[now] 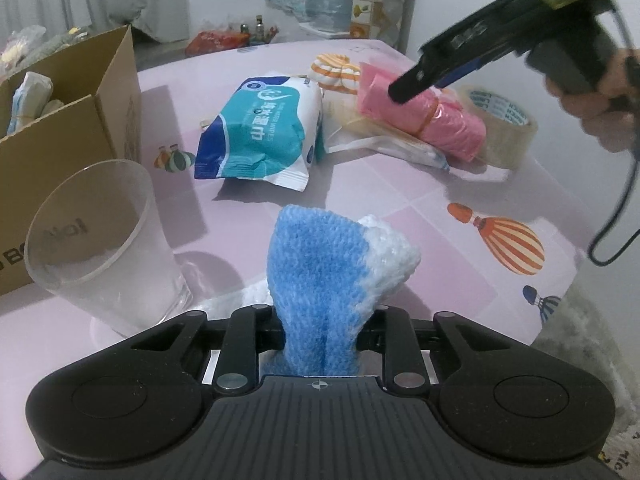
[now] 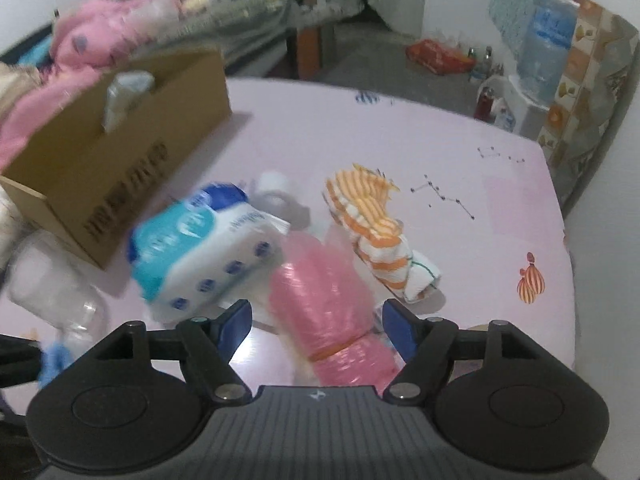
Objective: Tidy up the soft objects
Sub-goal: 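Grasp the pink plastic bag roll with the right tool, then carry the sock in the left tool while the right tool carries the pink roll to the box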
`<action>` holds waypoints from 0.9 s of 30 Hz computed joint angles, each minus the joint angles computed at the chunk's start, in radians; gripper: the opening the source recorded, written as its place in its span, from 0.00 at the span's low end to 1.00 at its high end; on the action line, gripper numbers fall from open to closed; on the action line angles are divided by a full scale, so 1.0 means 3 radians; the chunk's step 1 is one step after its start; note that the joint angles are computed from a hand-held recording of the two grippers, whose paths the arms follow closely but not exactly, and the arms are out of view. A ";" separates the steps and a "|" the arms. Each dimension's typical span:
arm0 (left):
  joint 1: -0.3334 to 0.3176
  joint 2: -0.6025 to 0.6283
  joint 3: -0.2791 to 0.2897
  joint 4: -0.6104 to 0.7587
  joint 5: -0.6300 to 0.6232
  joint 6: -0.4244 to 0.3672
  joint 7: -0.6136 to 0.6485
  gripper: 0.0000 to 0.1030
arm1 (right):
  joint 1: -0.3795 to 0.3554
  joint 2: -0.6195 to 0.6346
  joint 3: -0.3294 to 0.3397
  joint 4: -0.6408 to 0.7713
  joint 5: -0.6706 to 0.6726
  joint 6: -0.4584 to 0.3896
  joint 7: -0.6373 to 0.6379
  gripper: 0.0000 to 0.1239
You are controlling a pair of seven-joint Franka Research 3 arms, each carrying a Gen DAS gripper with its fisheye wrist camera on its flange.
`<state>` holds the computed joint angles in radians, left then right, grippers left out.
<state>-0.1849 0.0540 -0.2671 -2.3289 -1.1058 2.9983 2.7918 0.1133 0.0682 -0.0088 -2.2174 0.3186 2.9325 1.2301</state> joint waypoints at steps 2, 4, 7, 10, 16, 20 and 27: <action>0.0001 -0.0005 0.0002 -0.0003 0.0001 -0.0007 -0.0001 0.22 | 0.0021 0.0121 -0.0057 0.0114 -0.0254 -0.0102 0.0169 0.50; 0.0002 -0.0008 0.0005 -0.0003 0.0000 -0.0018 -0.0006 0.22 | 0.0024 0.0196 -0.0086 0.0188 -0.0379 -0.0178 0.0236 0.50; -0.0001 -0.0006 0.0007 -0.0002 -0.0001 -0.0018 -0.0008 0.22 | -0.0009 0.0258 -0.0046 0.0235 -0.0323 -0.0209 0.0124 0.50; -0.0001 -0.0005 0.0008 -0.0001 0.0001 -0.0012 -0.0005 0.22 | -0.0037 0.0290 -0.0010 0.0263 -0.0222 -0.0221 -0.0003 0.46; -0.0005 -0.0005 0.0001 -0.0007 -0.0008 0.0014 0.0000 0.22 | 0.0035 0.0241 -0.0038 0.0194 -0.0245 -0.0112 -0.0012 0.28; -0.0012 -0.0003 -0.0012 -0.0009 -0.0063 0.0052 0.0022 0.22 | 0.0018 0.0143 -0.0029 0.0110 -0.0202 -0.0010 0.0024 0.27; -0.0036 -0.0065 0.0004 -0.0039 -0.0246 0.0077 0.0127 0.20 | -0.0009 -0.0144 0.0010 -0.0157 0.0090 0.0243 -0.0090 0.26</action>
<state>-0.1958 0.0345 -0.2658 -2.3407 -1.1796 3.0214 2.8300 0.1106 0.0249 -0.0057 -2.2644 0.3457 3.0055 1.2030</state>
